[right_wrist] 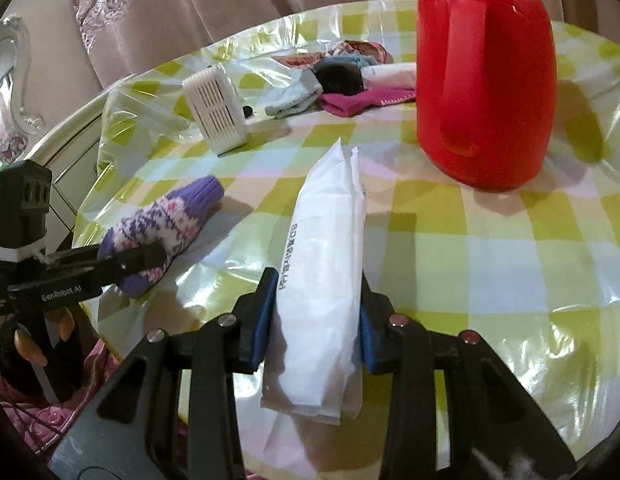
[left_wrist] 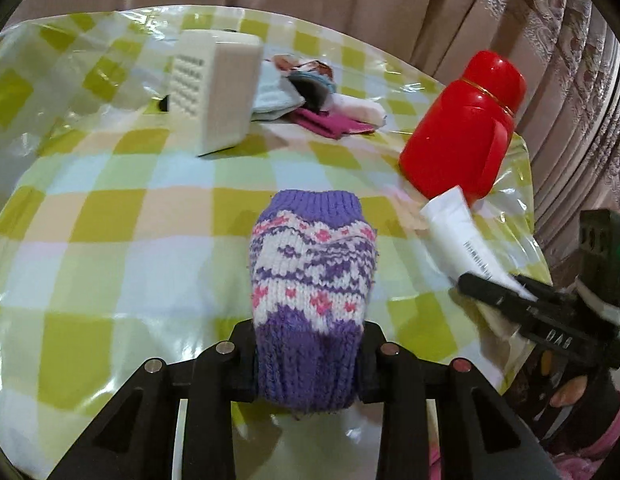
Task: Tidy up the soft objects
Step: 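Carry the wipes packet and purple sock over the white box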
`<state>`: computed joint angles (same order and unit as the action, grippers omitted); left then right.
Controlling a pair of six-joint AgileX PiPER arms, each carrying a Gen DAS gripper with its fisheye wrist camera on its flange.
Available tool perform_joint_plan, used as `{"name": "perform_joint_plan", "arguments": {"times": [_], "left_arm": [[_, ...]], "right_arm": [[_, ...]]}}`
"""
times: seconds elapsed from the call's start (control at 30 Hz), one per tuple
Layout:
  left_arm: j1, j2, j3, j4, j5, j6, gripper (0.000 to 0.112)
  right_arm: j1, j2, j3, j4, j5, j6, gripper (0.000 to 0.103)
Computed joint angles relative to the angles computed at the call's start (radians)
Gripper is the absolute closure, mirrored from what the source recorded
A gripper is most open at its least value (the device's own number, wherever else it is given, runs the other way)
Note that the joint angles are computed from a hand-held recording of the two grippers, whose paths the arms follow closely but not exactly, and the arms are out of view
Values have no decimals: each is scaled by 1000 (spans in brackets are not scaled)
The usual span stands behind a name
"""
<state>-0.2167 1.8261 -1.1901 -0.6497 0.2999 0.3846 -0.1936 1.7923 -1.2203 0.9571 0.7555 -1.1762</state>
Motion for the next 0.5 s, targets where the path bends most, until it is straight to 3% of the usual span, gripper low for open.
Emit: {"name": "perform_joint_plan", "arguments": {"times": [0.2, 0.5], "left_arm": [[-19, -21, 12, 121, -8, -123, 78], [-94, -53, 17, 307, 8, -248, 77]], "right_arm": [[28, -62, 46, -23, -14, -29, 63], [-51, -141, 99, -18, 11, -79, 63]]}}
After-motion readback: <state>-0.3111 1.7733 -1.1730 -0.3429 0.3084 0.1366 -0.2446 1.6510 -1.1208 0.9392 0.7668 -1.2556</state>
